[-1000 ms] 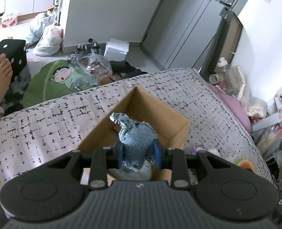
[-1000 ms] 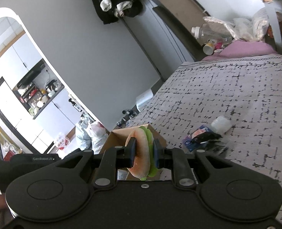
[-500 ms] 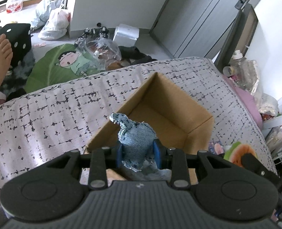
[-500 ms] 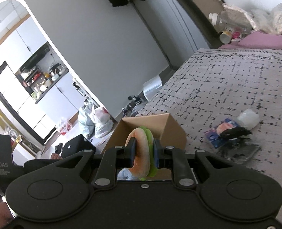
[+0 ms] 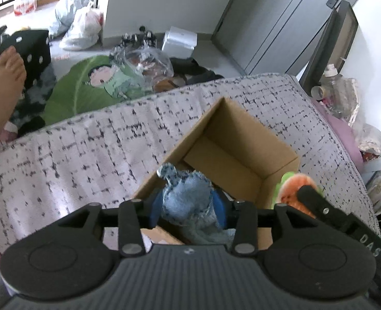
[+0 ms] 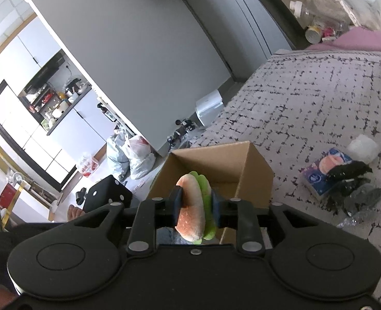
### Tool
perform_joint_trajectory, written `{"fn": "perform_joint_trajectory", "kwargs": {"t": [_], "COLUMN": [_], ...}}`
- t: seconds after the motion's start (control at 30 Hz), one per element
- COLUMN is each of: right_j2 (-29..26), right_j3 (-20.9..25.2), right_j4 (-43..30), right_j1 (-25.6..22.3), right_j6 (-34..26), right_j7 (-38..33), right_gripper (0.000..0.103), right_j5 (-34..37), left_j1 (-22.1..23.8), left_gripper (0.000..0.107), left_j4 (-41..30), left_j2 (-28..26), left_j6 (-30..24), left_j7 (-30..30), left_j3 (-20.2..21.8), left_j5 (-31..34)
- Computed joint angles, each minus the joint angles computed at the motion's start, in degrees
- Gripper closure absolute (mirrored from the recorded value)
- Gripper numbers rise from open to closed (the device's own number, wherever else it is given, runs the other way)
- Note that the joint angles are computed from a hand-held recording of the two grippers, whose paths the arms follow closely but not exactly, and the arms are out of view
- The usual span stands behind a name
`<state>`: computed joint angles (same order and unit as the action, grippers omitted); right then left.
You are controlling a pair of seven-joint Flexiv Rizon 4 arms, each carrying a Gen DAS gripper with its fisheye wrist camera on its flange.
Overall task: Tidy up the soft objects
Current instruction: 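Open the left gripper to drop the denim plush while the right gripper drops the burger plush, then move both grippers to the black item and clear plastic bag on the bed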
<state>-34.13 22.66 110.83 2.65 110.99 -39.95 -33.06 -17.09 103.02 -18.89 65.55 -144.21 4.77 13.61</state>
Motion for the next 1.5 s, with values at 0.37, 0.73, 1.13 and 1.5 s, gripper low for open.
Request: {"fn": "perform_joint_trajectory", "kwargs": {"t": [0.37,0.73,1.13,1.5], "right_j2": [2.2,5.8,5.2,4.2], "right_j3": [2.8,9.4,20.8,23.3], "right_j4": [3.3,6.7,7.9,8.2], "right_j1": [-5.7,-17.5,-31.1,-34.5], "right_j6": [1.1,-4.8,-9.4,-9.7], "right_j7": [4.0,7.6,0.5,-2.1], "right_gripper": [0.070,0.042,0.026,0.027], "right_j5": [-4.0,-10.0,-5.8,2.8], "left_j1": [-1.8,-3.3,-5.4,-7.8], "left_gripper": [0.047,0.023,0.022,0.022], "left_j4": [-3.5,-7.3,-11.0,-14.7], "left_j2": [0.7,1.2,1.0,-1.4], "left_j6": [-5.2,-11.0,-14.0,-14.2], "left_j7": [-1.8,-0.6,0.1,0.2], "left_j3": [0.1,-2.2,-3.8,-4.4], "left_j5": [4.8,7.1,8.5,9.2]}}
